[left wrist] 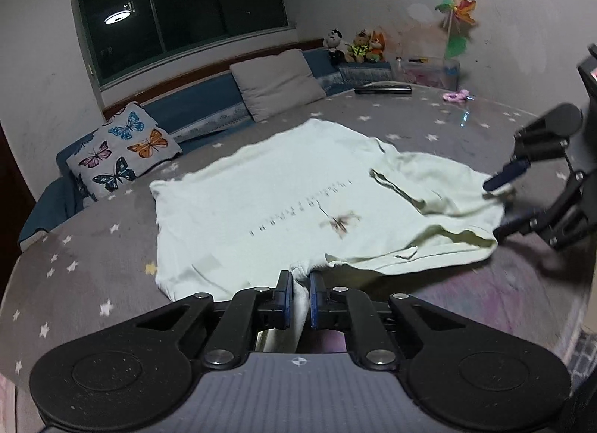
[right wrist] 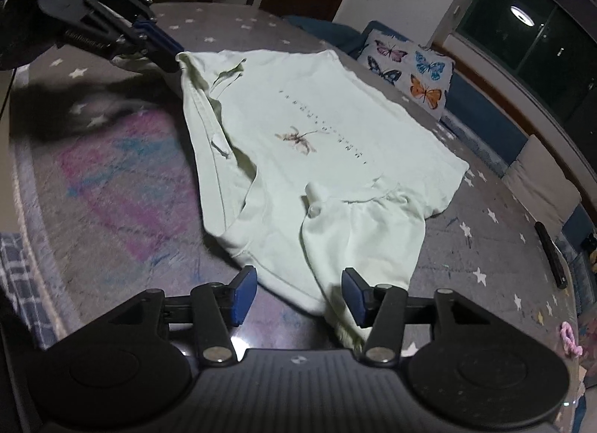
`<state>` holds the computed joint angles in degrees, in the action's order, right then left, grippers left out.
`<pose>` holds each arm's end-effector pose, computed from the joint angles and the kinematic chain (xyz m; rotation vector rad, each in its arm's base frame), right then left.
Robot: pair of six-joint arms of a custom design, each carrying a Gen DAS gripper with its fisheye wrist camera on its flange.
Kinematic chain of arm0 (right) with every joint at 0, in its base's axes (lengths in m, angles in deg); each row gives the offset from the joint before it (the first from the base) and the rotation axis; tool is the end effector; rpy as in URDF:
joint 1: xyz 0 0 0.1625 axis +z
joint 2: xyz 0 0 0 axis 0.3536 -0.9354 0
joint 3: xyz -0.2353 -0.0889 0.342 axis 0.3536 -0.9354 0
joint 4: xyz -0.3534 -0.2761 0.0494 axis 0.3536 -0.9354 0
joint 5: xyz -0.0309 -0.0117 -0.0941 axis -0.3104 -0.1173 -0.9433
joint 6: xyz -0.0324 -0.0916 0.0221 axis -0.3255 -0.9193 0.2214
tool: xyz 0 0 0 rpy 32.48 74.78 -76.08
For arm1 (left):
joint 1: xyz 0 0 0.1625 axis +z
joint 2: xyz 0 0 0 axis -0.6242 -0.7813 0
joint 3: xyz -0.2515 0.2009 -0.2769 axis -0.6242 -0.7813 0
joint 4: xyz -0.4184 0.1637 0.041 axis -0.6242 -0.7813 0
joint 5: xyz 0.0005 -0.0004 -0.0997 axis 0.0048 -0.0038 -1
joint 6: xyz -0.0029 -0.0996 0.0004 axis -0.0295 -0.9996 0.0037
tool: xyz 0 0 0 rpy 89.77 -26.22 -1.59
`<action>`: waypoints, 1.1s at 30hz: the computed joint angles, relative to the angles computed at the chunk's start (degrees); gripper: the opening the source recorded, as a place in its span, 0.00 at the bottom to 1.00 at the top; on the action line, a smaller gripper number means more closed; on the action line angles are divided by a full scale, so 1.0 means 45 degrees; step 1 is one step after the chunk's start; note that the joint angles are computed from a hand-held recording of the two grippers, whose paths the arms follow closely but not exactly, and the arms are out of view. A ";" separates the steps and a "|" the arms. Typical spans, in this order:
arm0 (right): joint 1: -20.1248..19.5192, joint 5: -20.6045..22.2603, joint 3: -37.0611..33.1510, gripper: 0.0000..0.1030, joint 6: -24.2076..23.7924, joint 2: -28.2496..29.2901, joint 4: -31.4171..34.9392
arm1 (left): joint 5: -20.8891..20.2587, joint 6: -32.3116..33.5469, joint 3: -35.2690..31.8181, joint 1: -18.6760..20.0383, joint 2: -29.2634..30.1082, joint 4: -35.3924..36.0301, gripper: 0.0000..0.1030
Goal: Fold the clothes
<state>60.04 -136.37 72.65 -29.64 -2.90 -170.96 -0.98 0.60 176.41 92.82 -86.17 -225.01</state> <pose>0.0330 -0.5777 0.0973 1.8081 -1.9337 0.3529 -0.0920 -0.4898 0.0619 0.7376 2.0388 -0.9493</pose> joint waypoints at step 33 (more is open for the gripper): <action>0.0485 0.1023 -0.1176 0.04 0.2999 0.0355 0.0149 | 0.1923 0.1615 0.1247 -0.0672 0.1619 -0.2080 0.46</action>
<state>62.23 -131.76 67.36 -16.15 -1.31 -170.29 7.67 7.87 182.02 89.79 -78.88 -234.37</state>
